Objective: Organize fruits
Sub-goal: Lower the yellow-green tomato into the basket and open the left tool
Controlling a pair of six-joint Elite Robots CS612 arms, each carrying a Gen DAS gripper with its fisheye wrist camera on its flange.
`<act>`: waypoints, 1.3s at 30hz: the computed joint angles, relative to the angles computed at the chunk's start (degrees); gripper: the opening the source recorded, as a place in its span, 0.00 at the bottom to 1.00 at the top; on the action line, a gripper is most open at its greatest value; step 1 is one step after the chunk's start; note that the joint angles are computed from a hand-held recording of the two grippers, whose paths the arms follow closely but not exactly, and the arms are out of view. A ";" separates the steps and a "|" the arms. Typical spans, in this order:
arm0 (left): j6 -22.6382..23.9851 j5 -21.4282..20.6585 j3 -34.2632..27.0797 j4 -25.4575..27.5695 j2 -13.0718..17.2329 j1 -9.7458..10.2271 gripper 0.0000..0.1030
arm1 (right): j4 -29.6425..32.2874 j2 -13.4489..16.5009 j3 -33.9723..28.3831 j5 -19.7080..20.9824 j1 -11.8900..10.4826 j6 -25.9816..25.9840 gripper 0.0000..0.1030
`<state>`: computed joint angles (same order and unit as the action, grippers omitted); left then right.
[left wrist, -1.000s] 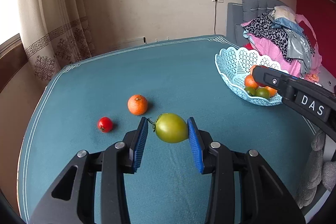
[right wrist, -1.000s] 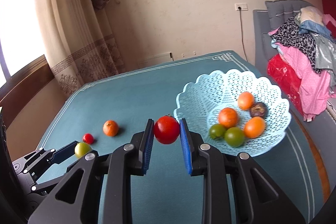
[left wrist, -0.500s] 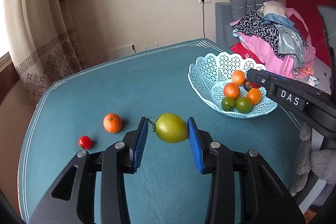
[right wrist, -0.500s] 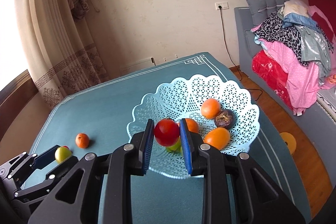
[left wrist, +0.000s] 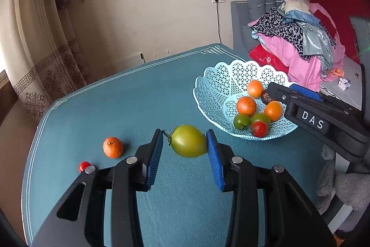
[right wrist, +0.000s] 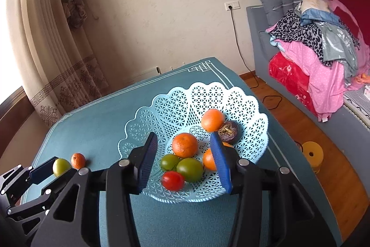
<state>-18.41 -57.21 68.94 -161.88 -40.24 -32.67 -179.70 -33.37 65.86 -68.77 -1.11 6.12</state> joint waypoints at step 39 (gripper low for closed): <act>2.28 -8.91 -14.01 2.00 7.95 2.15 0.70 | -6.24 0.15 2.15 -6.92 -1.03 5.78 0.68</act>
<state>-16.13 -66.13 54.93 -159.88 -32.28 -30.52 -185.95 -33.22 68.01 -75.69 -2.14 11.90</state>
